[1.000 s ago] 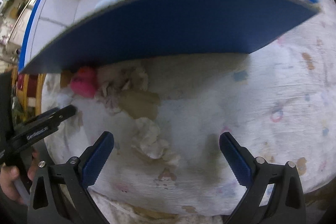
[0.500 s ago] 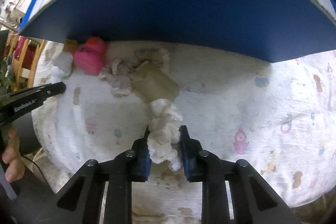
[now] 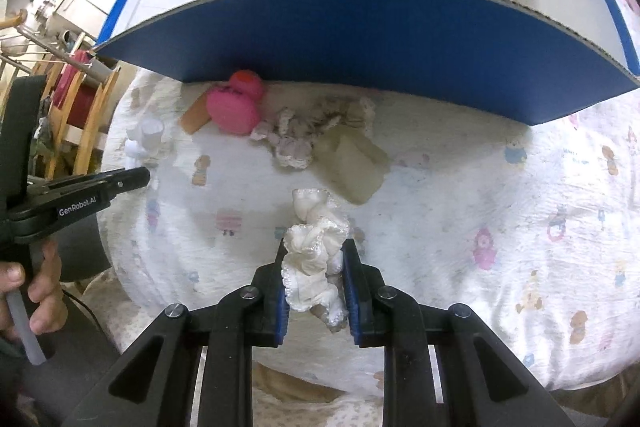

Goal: Organize soft objects
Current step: 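Lift and carry the white cloth with the left tool while the right tool carries the scrunchie over the box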

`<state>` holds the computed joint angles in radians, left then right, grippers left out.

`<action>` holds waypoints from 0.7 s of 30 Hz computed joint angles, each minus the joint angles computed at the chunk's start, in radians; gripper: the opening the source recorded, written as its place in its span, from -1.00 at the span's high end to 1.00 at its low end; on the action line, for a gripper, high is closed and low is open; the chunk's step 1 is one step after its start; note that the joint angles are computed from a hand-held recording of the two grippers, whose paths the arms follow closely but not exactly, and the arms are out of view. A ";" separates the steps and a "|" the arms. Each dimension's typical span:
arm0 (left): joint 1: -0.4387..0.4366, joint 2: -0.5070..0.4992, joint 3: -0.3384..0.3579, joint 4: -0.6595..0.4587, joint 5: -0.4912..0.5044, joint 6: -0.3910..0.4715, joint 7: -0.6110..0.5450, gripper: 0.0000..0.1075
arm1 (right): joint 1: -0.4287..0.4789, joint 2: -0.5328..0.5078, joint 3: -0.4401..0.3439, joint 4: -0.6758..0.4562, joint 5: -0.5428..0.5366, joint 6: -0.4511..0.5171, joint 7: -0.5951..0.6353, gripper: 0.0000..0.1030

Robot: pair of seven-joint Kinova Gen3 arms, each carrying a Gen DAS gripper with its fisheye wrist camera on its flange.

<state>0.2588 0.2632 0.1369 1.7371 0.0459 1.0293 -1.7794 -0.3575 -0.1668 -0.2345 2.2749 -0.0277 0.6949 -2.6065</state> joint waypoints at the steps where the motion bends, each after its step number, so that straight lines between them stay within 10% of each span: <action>1: -0.010 -0.006 -0.001 0.000 0.008 0.002 -0.011 0.86 | 0.000 -0.014 0.000 0.003 0.002 0.003 0.000 0.52; 21: -0.011 -0.288 0.001 0.133 0.032 -0.179 0.068 0.86 | 0.168 -0.322 -0.257 -0.028 0.227 0.020 -0.266 0.54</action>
